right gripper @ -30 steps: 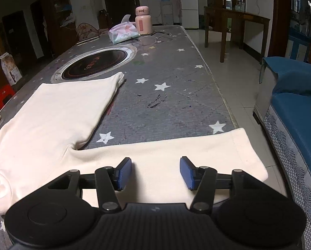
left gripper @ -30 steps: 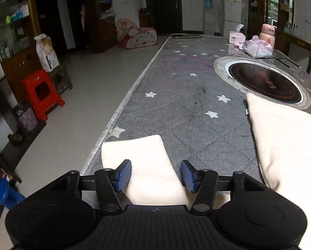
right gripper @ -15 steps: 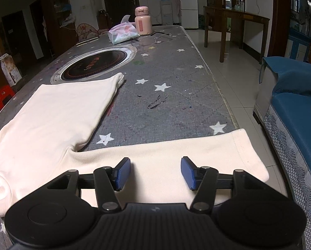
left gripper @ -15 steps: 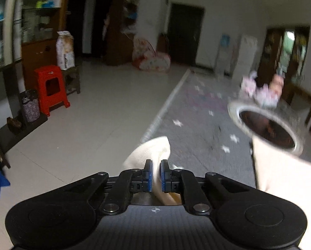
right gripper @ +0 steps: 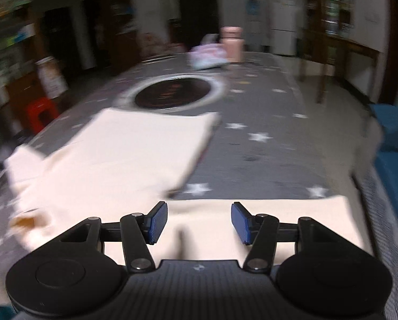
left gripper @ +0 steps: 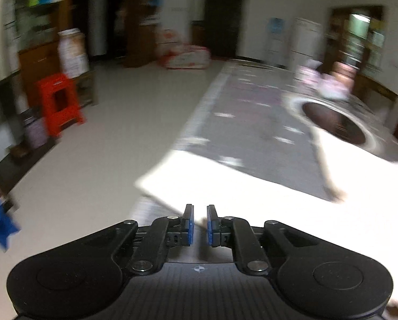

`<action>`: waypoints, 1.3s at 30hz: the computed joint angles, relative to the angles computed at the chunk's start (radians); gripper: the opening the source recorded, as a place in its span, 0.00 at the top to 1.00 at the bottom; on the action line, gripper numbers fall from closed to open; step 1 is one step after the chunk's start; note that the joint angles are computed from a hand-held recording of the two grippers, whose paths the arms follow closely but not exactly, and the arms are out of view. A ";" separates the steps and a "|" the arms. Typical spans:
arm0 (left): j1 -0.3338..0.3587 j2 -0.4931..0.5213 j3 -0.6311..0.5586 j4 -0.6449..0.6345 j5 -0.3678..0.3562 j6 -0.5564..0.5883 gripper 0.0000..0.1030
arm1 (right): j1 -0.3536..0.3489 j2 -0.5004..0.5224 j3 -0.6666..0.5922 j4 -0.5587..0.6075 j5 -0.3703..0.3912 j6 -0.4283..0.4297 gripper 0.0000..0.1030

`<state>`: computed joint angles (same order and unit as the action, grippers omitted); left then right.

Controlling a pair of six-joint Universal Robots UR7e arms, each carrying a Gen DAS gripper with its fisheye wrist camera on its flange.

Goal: Fold clothes

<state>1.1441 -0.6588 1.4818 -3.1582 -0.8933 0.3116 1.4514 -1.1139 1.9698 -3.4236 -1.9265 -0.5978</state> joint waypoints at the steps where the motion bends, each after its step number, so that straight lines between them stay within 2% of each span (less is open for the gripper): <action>1: -0.009 -0.008 0.019 0.015 -0.031 0.007 0.88 | 0.006 -0.004 0.004 0.027 0.016 -0.010 0.48; 4: -0.031 -0.036 0.081 0.062 -0.163 0.031 0.85 | 0.022 -0.013 0.012 0.115 0.067 -0.040 0.53; 7: -0.050 -0.057 0.126 0.116 -0.300 0.081 0.68 | 0.040 -0.014 0.014 0.211 0.117 -0.082 0.53; 11: -0.074 -0.060 0.151 0.183 -0.406 0.146 0.66 | 0.064 0.013 0.013 0.276 0.141 -0.139 0.54; 17: -0.084 -0.039 0.150 0.243 -0.434 0.216 0.67 | 0.086 0.072 -0.001 0.287 0.119 -0.199 0.61; 19: -0.086 -0.042 0.162 0.246 -0.426 0.235 0.71 | 0.095 0.088 0.001 0.251 0.087 -0.208 0.77; 20: -0.084 -0.036 0.160 0.247 -0.427 0.239 0.78 | 0.098 0.096 0.002 0.236 0.074 -0.211 0.80; 22: -0.079 -0.044 0.160 0.283 -0.443 0.233 0.84 | 0.096 0.092 0.001 0.239 0.072 -0.211 0.90; 29: -0.082 -0.064 0.182 0.326 -0.465 0.301 0.83 | 0.092 0.055 0.023 0.291 0.057 -0.232 0.91; 32: -0.080 -0.064 0.158 0.365 -0.467 0.286 0.83 | 0.082 0.033 0.039 0.296 0.090 -0.226 0.87; 33: -0.080 -0.067 0.150 0.381 -0.468 0.279 0.82 | 0.075 0.018 0.047 0.290 0.105 -0.212 0.84; 37: -0.083 -0.078 0.140 0.368 -0.496 0.287 0.81 | 0.051 -0.036 0.073 0.267 0.158 -0.151 0.84; 39: -0.085 -0.071 0.121 0.369 -0.521 0.269 0.81 | 0.033 -0.045 0.077 0.215 0.145 -0.108 0.84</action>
